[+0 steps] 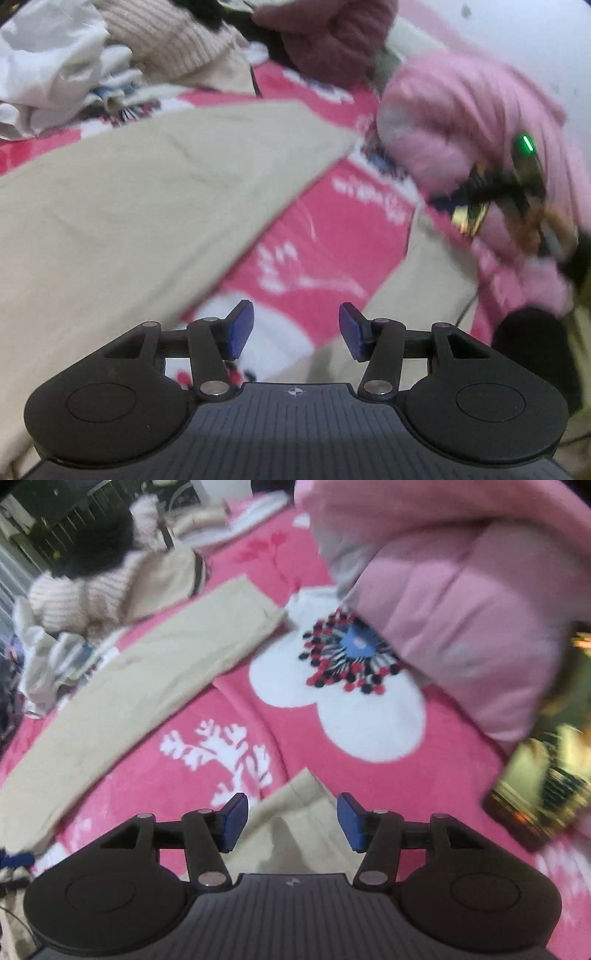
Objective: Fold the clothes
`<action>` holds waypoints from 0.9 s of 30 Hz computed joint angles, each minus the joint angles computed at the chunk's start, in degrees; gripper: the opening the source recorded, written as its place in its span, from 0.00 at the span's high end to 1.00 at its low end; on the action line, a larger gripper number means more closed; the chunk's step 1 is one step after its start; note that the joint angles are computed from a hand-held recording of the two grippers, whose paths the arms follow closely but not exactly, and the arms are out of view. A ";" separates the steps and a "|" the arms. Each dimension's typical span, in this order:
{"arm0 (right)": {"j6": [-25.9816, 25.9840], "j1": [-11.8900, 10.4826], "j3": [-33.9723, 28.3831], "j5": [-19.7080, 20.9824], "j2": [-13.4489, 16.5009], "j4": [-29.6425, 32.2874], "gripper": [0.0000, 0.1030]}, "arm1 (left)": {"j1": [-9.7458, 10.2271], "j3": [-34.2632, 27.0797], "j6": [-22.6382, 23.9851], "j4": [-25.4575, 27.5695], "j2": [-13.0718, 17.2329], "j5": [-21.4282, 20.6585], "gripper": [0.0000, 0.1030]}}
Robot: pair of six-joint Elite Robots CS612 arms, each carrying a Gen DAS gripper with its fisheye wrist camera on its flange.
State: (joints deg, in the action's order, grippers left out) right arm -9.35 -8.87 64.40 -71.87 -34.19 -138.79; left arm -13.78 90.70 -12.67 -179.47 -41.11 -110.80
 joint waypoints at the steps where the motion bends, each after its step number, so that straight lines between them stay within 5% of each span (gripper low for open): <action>1: -0.49 0.13 -1.43 -0.10 1.02 1.02 0.45 | -0.03 -0.15 1.00 0.66 0.26 -1.43 0.50; 6: -6.50 1.02 -3.30 -2.13 2.29 6.46 0.48 | -0.90 -2.55 6.39 3.22 2.44 -4.92 0.51; 8: -10.01 1.44 -1.69 -3.60 1.32 5.81 0.74 | -1.53 -2.95 7.68 3.84 2.72 -3.36 0.52; 10: -14.08 1.79 0.12 -3.58 0.05 5.01 0.87 | -2.14 -3.12 8.93 4.29 2.83 -2.22 0.61; 13: -21.30 2.40 5.45 -3.28 -2.69 -4.01 0.89 | -2.48 -2.79 11.04 4.94 2.52 -2.81 0.73; 16: -21.52 2.26 10.71 -0.46 -5.19 -18.63 0.90 | -2.55 -1.79 11.17 2.32 1.73 -2.16 0.82; 20: -19.40 1.66 14.14 2.82 -5.56 -35.85 0.90 | -3.26 0.52 10.84 -6.97 0.33 3.07 0.81; 22: -18.55 1.79 13.50 1.46 -4.19 -37.96 0.89 | -3.68 0.79 10.99 -7.72 0.10 5.30 0.66; 27: -19.21 2.93 8.93 -7.79 1.33 -33.10 0.85 | -3.89 1.88 10.75 -2.77 -0.74 6.51 0.60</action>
State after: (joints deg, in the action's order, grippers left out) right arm -28.56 -5.94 73.34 -79.66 -32.87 -171.90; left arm -17.67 92.58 -1.92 -182.24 -41.85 -104.30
